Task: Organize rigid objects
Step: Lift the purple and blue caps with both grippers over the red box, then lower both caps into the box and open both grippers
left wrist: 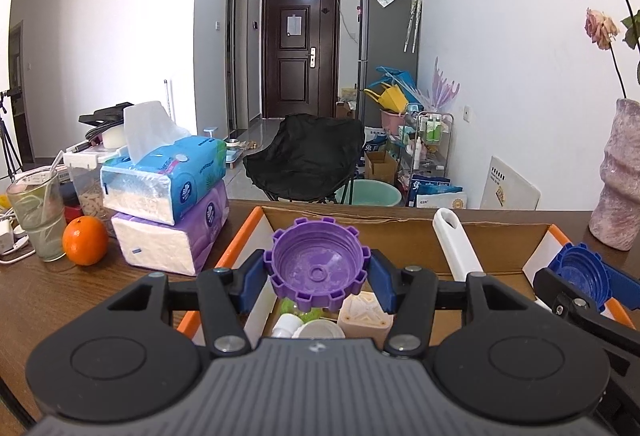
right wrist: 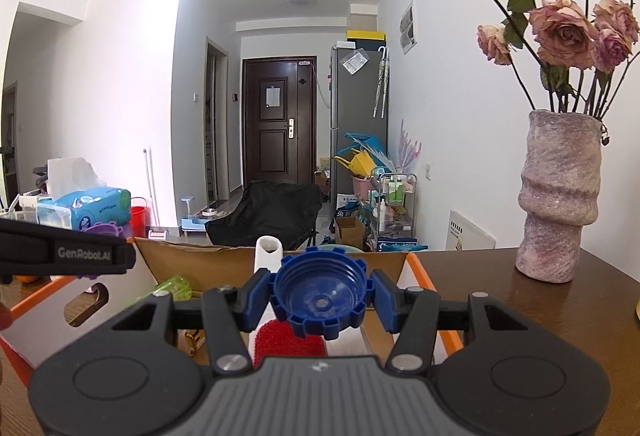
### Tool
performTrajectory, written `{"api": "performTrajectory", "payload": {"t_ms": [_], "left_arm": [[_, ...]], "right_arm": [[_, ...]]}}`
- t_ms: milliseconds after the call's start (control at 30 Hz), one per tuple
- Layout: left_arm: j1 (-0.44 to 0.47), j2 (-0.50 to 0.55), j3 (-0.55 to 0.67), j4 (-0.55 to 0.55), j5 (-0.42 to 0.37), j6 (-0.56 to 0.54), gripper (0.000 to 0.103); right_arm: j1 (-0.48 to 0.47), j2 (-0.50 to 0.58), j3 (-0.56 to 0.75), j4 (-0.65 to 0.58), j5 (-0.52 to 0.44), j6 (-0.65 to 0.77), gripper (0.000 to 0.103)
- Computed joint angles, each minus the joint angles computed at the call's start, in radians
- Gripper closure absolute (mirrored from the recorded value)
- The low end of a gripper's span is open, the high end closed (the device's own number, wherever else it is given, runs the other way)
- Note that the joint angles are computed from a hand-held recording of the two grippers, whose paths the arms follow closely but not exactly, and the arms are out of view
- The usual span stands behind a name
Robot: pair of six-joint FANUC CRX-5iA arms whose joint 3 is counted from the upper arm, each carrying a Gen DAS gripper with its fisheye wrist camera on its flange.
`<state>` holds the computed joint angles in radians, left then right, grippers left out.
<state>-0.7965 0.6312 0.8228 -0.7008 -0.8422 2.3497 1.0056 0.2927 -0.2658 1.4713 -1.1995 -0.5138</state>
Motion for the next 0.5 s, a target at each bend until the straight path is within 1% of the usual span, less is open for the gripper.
{"api": "performTrajectory", "payload": {"t_ms": [233,400,433,500], "left_arm": [[0.013,0.023,0.026,0.020,-0.005,-0.033,0.048],[0.021,0.031,0.035,0.033,-0.012,-0.058,0.046],[0.019,0.032,0.037,0.025,-0.017,-0.052,0.043],[0.019,0.022,0.020,0.008,-0.002,-0.023,0.020]], "right_arm": [[-0.012,0.004,0.008,-0.007,0.024,0.029,0.050],[-0.012,-0.001,0.017,-0.045,0.036,0.063,0.050],[-0.011,-0.001,0.018,-0.052,0.030,0.062,0.048],[-0.007,0.002,0.024,-0.065,0.011,0.061,0.038]]}}
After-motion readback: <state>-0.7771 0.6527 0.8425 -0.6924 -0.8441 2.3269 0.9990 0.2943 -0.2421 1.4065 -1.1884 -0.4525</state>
